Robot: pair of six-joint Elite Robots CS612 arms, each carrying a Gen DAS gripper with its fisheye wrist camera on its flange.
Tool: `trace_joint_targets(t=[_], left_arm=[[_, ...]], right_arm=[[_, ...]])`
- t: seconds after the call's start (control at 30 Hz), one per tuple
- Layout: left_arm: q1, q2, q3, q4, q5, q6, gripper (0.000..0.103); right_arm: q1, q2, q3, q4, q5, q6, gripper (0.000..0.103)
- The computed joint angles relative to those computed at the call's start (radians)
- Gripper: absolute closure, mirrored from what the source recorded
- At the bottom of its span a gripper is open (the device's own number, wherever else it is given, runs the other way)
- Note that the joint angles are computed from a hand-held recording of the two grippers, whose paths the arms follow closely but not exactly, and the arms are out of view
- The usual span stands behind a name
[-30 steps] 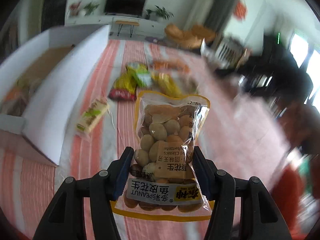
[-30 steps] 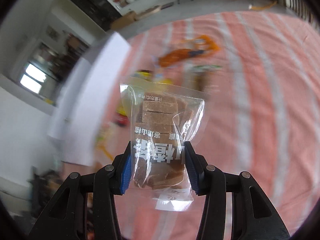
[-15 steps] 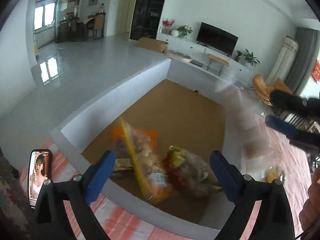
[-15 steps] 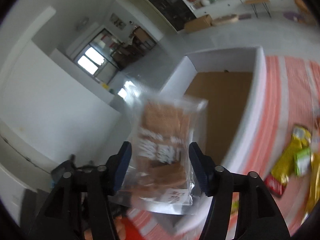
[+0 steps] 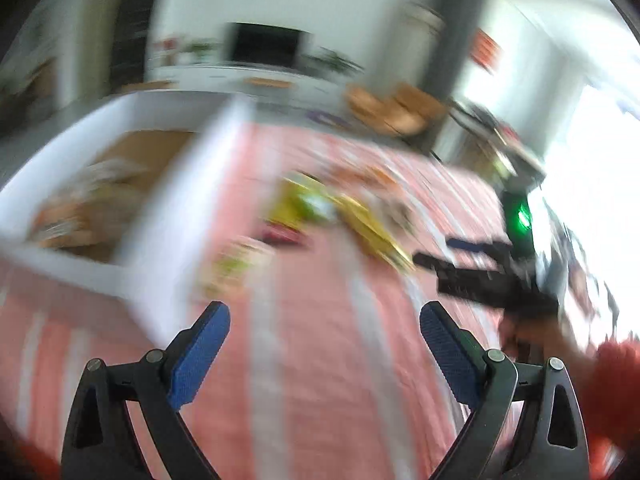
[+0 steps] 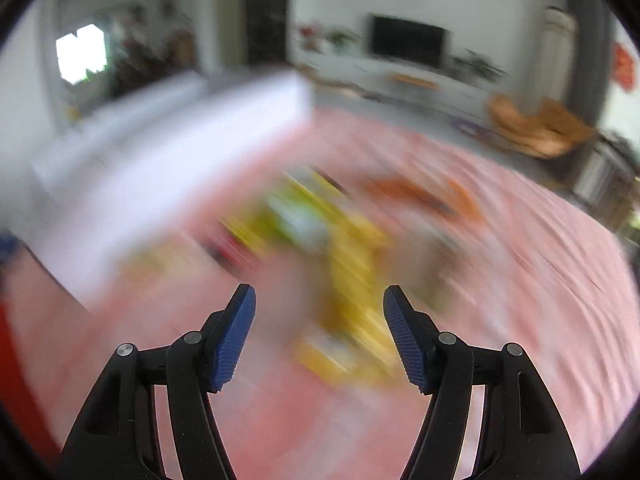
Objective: Organize snacks
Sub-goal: 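Bring both tools back over the table, then grasp the small clear bag with a green label with the right gripper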
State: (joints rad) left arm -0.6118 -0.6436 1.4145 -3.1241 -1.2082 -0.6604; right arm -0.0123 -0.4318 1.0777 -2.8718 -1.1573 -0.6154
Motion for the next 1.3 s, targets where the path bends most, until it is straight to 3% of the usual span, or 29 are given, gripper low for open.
trace_joint_targets(t=[0.1,0.23,0.33,0.43,0.5,0.67,1.3], left_arm=[[-0.021,0.059,-0.098,0.100,-0.034,0.078,0.008],[-0.019,0.100,-0.167,0.240,-0.052,0.054,0.008],[-0.025,0.107,-0.166,0.282,-0.010,0.030,0.008],[-0.023,0.107,-0.155,0.296,0.019,0.014,0.008],[-0.016,0.114,-0.155,0.292,0.013,0.010,0.008],[-0.013,0.123,-0.161,0.285,0.029,0.044,0.008],[-0.015,0.116,-0.161,0.312,0.025,0.048,0.000]], right_arm=[[-0.047,0.009,0.018,-0.029,-0.077,0.063,0.033],[-0.086,0.015,0.023,-0.029,-0.080,0.195,0.033],[-0.095,0.023,0.015,0.002,-0.083,0.235,0.033],[-0.104,0.022,0.018,-0.002,-0.049,0.241,0.032],[-0.105,0.016,0.022,0.016,-0.053,0.223,0.026],[-0.103,-0.009,0.072,-0.007,-0.099,0.183,0.020],[-0.108,-0.014,0.082,-0.011,-0.096,0.181,0.020]])
